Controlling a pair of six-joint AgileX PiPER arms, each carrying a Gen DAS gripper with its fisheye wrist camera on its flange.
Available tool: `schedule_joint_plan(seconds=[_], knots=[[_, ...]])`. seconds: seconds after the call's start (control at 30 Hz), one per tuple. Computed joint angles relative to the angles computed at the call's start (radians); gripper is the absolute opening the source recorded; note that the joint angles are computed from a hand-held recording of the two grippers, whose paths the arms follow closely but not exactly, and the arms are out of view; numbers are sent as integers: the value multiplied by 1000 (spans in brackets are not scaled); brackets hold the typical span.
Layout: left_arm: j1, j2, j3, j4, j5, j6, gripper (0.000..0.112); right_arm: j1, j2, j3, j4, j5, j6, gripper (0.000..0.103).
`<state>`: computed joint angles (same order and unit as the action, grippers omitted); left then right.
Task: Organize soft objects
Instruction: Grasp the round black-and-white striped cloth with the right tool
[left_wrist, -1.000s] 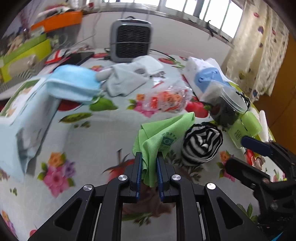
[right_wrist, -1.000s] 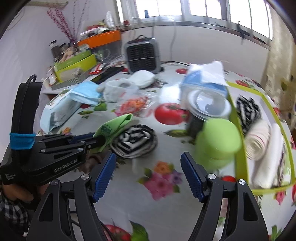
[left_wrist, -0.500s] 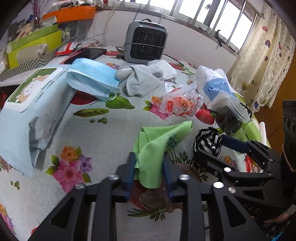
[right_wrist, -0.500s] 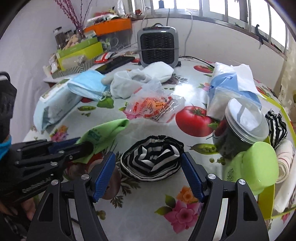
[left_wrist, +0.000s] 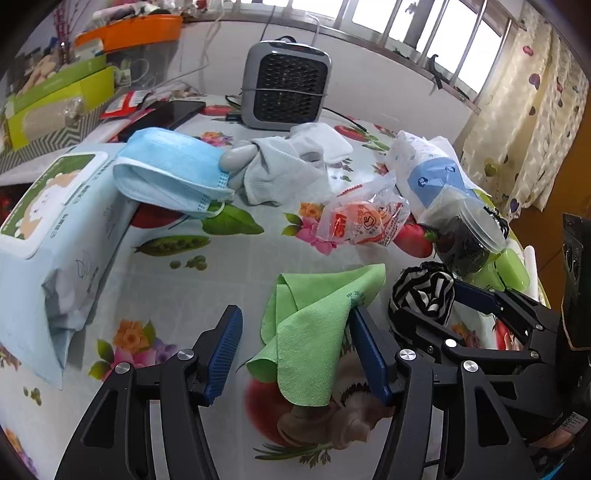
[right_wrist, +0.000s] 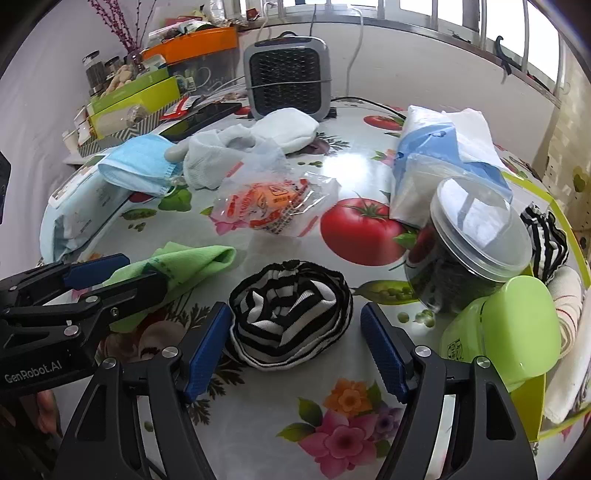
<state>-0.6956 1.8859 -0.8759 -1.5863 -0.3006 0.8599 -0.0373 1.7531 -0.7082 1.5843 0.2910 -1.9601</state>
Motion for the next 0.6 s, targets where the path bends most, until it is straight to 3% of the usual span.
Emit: schedule_joint_plan(seconds=[0.13, 0.27, 0.6], knots=[[-6, 4, -4, -14, -14, 16, 58, 1, -3, 7, 18, 5, -28, 71], [-14, 8, -7, -45, -40, 46, 31, -1, -10, 17, 22, 31, -53, 53], [-15, 7, 0, -15, -41, 1, 20, -12, -14, 27, 19, 64, -59, 33]])
